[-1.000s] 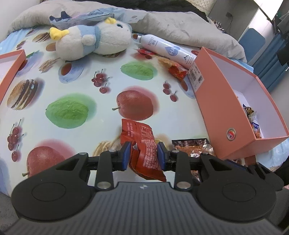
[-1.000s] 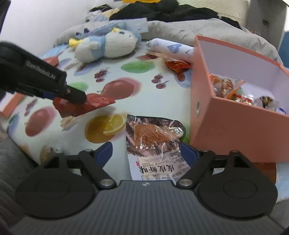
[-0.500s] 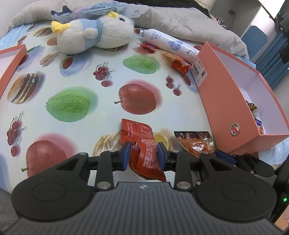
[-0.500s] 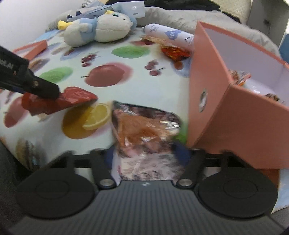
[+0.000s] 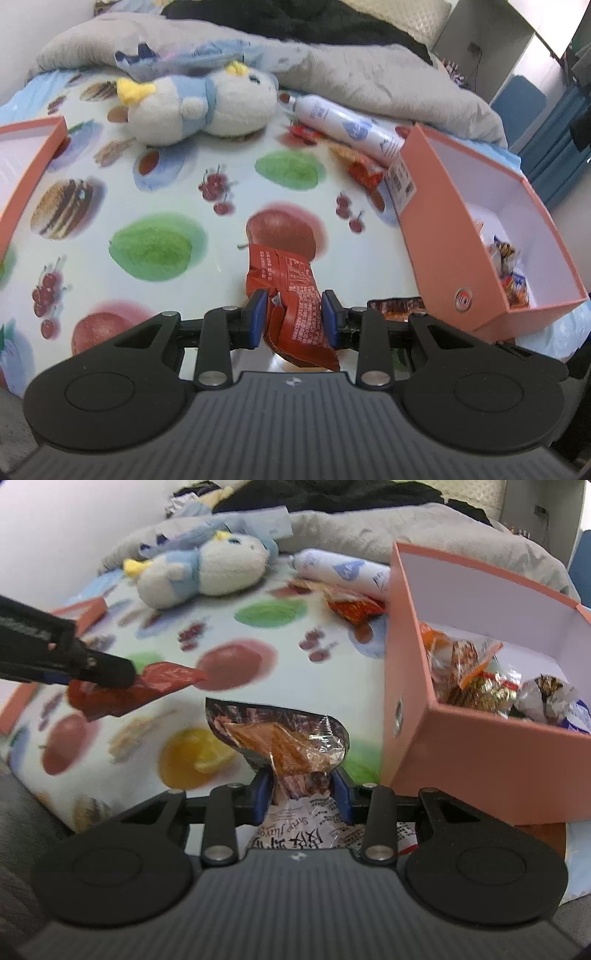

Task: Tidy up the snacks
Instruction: 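Lift and carry both held packets over the pink box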

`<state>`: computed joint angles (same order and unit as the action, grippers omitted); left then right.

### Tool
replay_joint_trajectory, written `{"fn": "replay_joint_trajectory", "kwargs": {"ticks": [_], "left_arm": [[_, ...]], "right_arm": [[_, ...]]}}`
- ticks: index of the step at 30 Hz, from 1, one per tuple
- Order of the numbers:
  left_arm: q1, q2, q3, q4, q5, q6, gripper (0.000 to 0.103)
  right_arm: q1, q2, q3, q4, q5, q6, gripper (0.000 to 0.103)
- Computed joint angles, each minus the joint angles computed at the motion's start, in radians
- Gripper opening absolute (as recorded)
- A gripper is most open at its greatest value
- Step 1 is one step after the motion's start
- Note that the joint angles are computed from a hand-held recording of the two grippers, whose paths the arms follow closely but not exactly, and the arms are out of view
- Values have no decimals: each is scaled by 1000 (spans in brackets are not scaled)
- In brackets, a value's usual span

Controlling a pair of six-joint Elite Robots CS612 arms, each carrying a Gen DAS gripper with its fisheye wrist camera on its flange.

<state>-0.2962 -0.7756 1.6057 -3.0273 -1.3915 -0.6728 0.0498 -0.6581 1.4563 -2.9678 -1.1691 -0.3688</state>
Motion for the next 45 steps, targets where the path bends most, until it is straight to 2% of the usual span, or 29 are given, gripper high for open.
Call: {"fn": "replay_joint_trajectory", "kwargs": {"ticks": [8, 13, 16, 21, 23, 27, 32, 35, 36, 37, 41, 43, 45], "left_arm": [[-6, -34, -6, -17, 49, 12, 37], [0, -51, -19, -39, 32, -8, 37], [-2, -63, -29, -49, 49, 17, 37], [-7, -70, -55, -112, 62, 64, 36], [-9, -67, -72, -121, 65, 86, 33], [-9, -51, -102, -123, 41, 99, 33], [-5, -21, -127, -70, 1, 133, 33], [-3, 5, -140, -13, 13, 151, 34], [-1, 14, -145, 10, 20, 151, 36], [2, 24, -155, 44, 29, 147, 43], [22, 77, -192, 115, 50, 150, 57], [33, 106, -219, 147, 51, 130, 69], [43, 134, -252, 203, 66, 99, 69]], "right_arm": [[-11, -47, -1, 23, 81, 39, 40], [-20, -72, -6, -2, 120, 54, 39], [-26, -82, -14, -38, 139, 70, 40], [-34, -84, -42, -111, 141, 99, 40], [-37, -79, -59, -138, 131, 117, 40], [-48, -62, -96, -130, 120, 146, 40], [-60, -37, -135, -76, 89, 166, 40], [-63, -23, -151, -50, 53, 174, 40], [-64, -17, -158, -41, 41, 177, 39], [-65, -13, -162, -36, 31, 180, 39], [-70, 0, -179, -19, 5, 193, 39], [-73, 6, -184, -18, -2, 199, 39], [-75, 7, -184, -16, -11, 204, 39]]}}
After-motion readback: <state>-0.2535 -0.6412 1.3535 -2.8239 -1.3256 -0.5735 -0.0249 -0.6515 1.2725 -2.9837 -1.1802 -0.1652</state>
